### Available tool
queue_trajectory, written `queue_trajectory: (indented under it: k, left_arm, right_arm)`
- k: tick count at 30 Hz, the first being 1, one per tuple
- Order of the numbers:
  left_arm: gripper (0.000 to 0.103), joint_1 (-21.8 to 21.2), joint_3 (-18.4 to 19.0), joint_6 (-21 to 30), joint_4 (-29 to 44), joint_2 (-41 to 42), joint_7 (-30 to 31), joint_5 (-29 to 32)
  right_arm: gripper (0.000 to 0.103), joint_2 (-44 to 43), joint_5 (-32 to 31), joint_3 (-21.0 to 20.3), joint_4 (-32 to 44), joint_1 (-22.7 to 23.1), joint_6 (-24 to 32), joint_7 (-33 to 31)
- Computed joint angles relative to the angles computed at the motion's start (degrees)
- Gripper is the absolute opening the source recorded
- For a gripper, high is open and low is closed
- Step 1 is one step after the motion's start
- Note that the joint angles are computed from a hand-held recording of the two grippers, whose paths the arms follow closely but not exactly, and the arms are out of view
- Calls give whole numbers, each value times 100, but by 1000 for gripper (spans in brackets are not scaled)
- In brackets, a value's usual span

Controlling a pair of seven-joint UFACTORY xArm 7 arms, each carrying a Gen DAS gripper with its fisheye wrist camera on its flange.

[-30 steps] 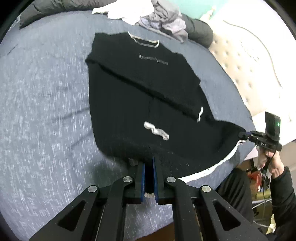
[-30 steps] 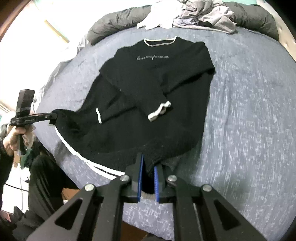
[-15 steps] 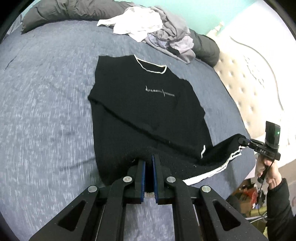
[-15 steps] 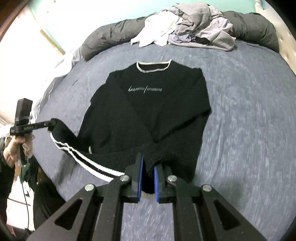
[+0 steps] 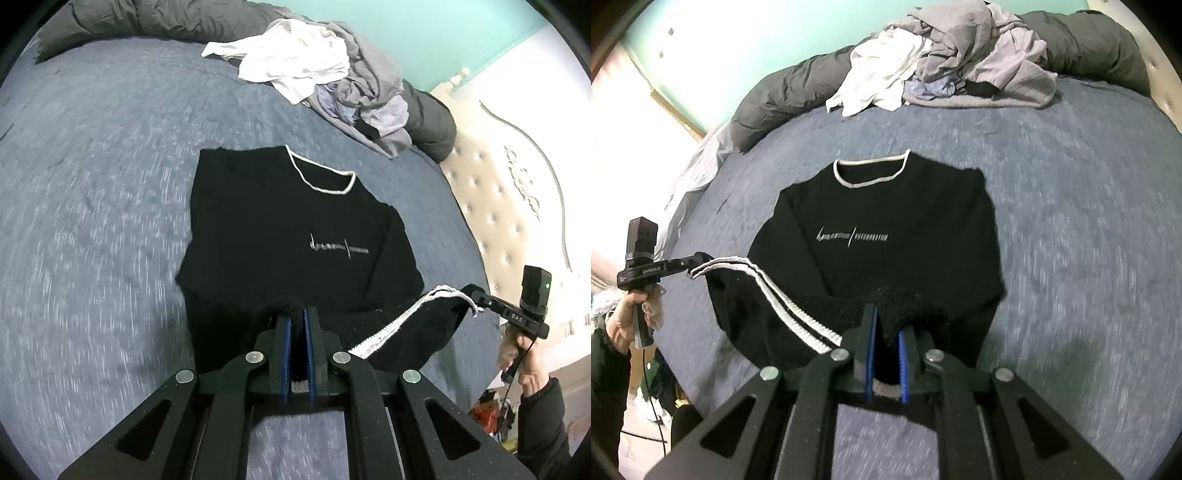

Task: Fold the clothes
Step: 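Lift the hem with both tools and fold it toward the collar, then lay the hem over the collar and open both tools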

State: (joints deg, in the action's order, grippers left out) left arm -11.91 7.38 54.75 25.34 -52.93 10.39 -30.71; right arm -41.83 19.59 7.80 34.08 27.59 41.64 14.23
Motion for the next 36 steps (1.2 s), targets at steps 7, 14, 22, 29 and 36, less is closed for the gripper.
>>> queue_trajectory:
  k: [7, 14, 22, 29, 36]
  left_arm:
    - [7, -200, 140, -599, 688, 1404, 410, -344]
    - [7, -115, 134, -907, 1437, 2653, 972, -816]
    - [7, 225, -191, -1025, 2355, 3893, 1385, -1186]
    - [7, 536, -492, -1225, 2872, 4604, 1523, -1363]
    - [11, 702, -737, -1503, 2896, 5066, 1304, -1448]
  right_arm:
    - [10, 1016, 62, -263, 476, -203, -420, -363]
    - [10, 2018, 323, -428, 1083, -370, -858, -870]
    - [10, 3093, 530, -369, 1803, -738, -1169, -1205]
    - [10, 3818, 704, -229, 2247, -1011, -1462, -1425]
    - [10, 4347, 1020, -26, 2323, -1169, -1895, -1487]
